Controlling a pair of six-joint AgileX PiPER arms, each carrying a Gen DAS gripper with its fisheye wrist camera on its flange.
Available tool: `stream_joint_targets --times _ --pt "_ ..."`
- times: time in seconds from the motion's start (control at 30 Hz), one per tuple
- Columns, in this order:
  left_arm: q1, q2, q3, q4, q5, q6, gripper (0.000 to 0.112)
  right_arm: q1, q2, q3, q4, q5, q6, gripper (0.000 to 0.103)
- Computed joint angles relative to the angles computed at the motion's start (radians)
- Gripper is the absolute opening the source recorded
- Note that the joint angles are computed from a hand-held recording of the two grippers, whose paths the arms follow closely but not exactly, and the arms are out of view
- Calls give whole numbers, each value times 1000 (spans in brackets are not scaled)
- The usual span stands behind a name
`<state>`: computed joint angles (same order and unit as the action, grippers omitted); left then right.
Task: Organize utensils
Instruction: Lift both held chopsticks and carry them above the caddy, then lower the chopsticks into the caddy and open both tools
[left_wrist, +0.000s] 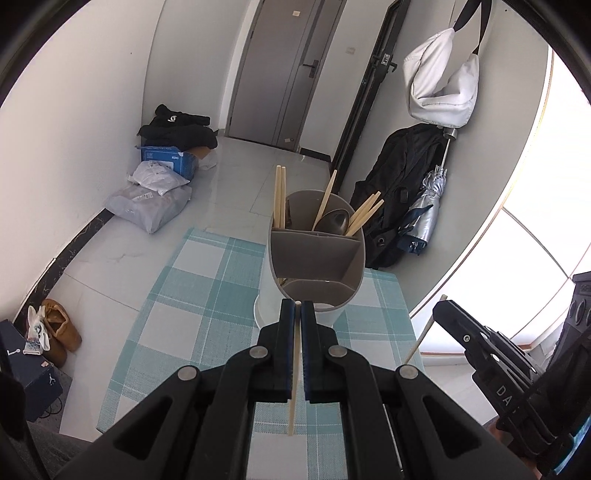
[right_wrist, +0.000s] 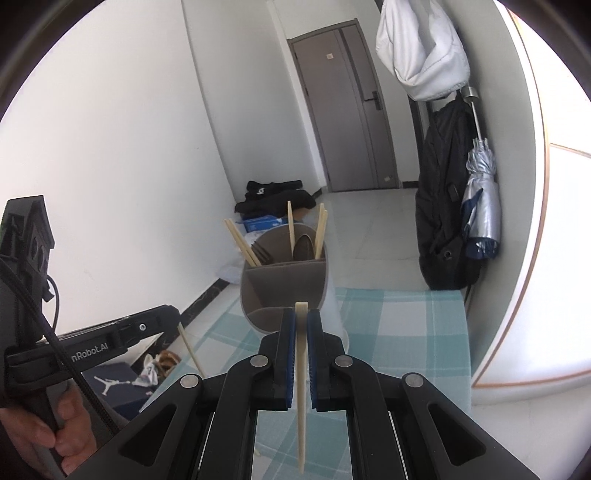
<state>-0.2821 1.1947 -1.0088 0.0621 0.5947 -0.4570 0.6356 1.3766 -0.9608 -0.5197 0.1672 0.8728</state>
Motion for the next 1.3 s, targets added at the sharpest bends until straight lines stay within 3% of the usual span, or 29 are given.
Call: stream_joint_targets --times 0.33,0.8,1.07,1.3 --pt "45 -1 -21 -90 18 94 0 -14 4 -33 -31 34 62 5" --pt "123 65 -230 -274 89 322 0 -84 75 -250 360 107 -339 5" --pt "195 178 -465 -457 159 473 0 -130 143 -464 490 156 -524 5" --pt "225 312 -685 -502 223 481 0 -169 247 -689 615 223 -679 5"
